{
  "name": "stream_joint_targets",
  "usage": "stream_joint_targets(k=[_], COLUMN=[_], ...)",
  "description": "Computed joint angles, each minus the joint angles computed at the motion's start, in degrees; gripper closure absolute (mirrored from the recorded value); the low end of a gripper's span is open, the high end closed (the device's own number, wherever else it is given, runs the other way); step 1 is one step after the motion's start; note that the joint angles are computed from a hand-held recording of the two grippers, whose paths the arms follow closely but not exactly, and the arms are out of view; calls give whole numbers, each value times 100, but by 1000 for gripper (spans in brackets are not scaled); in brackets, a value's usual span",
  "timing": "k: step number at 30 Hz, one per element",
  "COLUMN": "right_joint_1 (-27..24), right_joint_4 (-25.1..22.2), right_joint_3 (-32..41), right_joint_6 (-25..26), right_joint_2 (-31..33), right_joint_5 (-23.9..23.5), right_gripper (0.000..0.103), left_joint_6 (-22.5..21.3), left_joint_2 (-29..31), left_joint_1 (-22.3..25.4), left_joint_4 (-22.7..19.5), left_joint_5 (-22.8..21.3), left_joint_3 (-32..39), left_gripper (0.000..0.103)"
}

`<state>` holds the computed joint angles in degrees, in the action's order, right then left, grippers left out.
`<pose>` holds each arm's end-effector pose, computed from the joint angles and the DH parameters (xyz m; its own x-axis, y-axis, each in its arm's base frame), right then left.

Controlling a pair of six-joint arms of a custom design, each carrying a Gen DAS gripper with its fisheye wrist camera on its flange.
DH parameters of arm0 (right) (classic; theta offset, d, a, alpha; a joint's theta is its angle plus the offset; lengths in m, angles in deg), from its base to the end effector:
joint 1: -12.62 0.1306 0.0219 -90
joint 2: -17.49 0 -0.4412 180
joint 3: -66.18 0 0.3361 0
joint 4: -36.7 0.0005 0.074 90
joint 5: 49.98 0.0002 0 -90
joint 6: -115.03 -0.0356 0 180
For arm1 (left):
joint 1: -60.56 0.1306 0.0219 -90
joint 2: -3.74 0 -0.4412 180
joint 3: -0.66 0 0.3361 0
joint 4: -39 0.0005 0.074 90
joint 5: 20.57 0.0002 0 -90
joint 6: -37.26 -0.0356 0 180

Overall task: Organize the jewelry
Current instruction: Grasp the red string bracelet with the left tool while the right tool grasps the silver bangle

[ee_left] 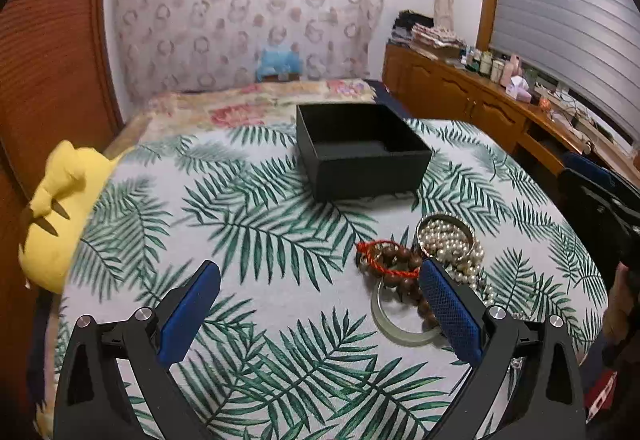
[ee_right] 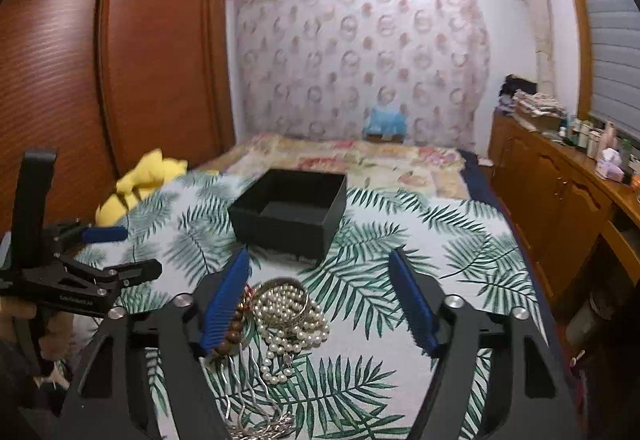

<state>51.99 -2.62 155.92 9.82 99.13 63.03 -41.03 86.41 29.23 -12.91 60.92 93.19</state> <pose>0.3042 0.2310 0.5590 -0.4720 -0.0750 -0.8784 -0.2089 0.9775 0.0289 0.3251 -0.1923 0.5525 -0.6455 0.1580 -0.7472 0.2955 0.9538 -0.0537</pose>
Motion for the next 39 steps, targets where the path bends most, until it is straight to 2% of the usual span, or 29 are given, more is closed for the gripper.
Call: stream_joint_targets(k=[5,10,15,17,21,24,25,26,27,39], right_joint_1=[-230,-429,-580,-636,-750,-823,-844,-855,-865,-913], right_joint_4=[-438,-722,-911,-983,-1141,-1175,-1171,-1175,-1178,-794], right_joint_3=[239,374,587,660,791,819,816,817,810,581], right_joint_6=[242,367,485,503,512,499,490,497,509,507], right_joint_2=[428,800,1101,1196,1354,1399,1398,1398,1390,1024], right_joint_5=[-675,-1117,-1411,-1484,-1756,-1916,-1974,-2025,-2071,-1783], right_gripper=[56,73,75,75,75,75,78,90,94,97], left_joint_6=[-69,-57,-52,-79,-175,-231,-243,-233,-233,-265], left_joint_2=[104,166,225,278,414,530,555,588,610,877], left_joint_1=[75,132,208,256,302,350,371,383,387,475], left_joint_4=[-23,-16,28,51,34,-39,-50,-50,-53,-192], left_joint_5=[225,487,725,852,989,1181,1270,1376,1416,1656], left_joint_3=[-46,-108,-147,-139,-48,73,108,154,185,621], left_gripper=[7,7,7,10,22,36,40,41,42,47])
